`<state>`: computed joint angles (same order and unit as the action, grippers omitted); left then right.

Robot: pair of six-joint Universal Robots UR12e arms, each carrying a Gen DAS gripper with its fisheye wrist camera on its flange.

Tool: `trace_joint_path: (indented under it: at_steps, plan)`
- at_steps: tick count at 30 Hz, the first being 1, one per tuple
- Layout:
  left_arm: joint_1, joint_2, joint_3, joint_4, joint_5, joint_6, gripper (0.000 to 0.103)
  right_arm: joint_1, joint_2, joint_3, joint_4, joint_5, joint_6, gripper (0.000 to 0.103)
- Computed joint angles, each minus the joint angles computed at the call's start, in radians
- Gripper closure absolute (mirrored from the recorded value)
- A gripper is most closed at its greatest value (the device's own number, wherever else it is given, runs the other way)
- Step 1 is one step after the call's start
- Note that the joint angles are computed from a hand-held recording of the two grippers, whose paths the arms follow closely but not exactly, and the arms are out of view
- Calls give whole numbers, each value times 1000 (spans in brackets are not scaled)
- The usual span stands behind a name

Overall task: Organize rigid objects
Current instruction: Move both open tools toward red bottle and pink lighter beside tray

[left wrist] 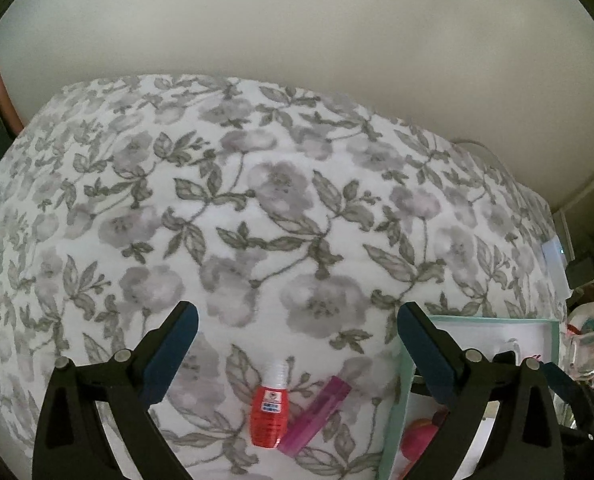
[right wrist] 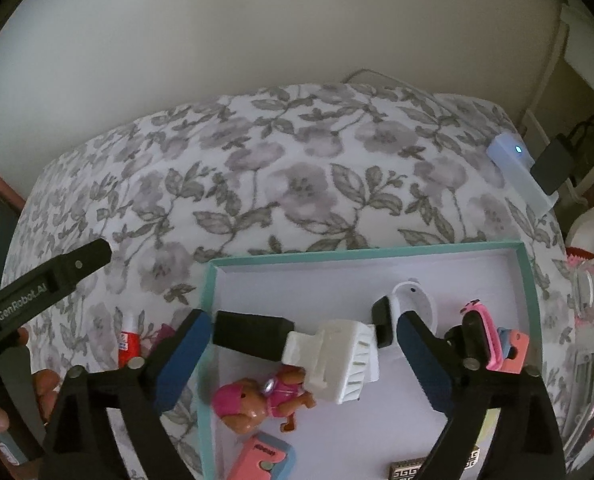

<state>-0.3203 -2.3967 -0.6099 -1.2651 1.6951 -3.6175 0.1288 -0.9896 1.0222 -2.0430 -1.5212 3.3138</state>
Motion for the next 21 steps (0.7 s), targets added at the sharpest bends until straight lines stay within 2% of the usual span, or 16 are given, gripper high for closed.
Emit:
trace_joint_path:
  at_steps: [3, 7, 15, 21]
  plan:
    - [3, 11, -15, -8, -5, 11, 3, 5, -2, 1, -5, 10, -4, 7]
    - [11, 22, -30, -63, -18, 1, 3, 12, -1, -3, 4, 10, -3, 7]
    - [38, 55, -92, -156, -36, -76, 3, 32, 10, -16, 39, 24, -23, 7]
    - [50, 83, -145, -160, -84, -91, 3, 41, 14, -18, 50, 37, -22, 7]
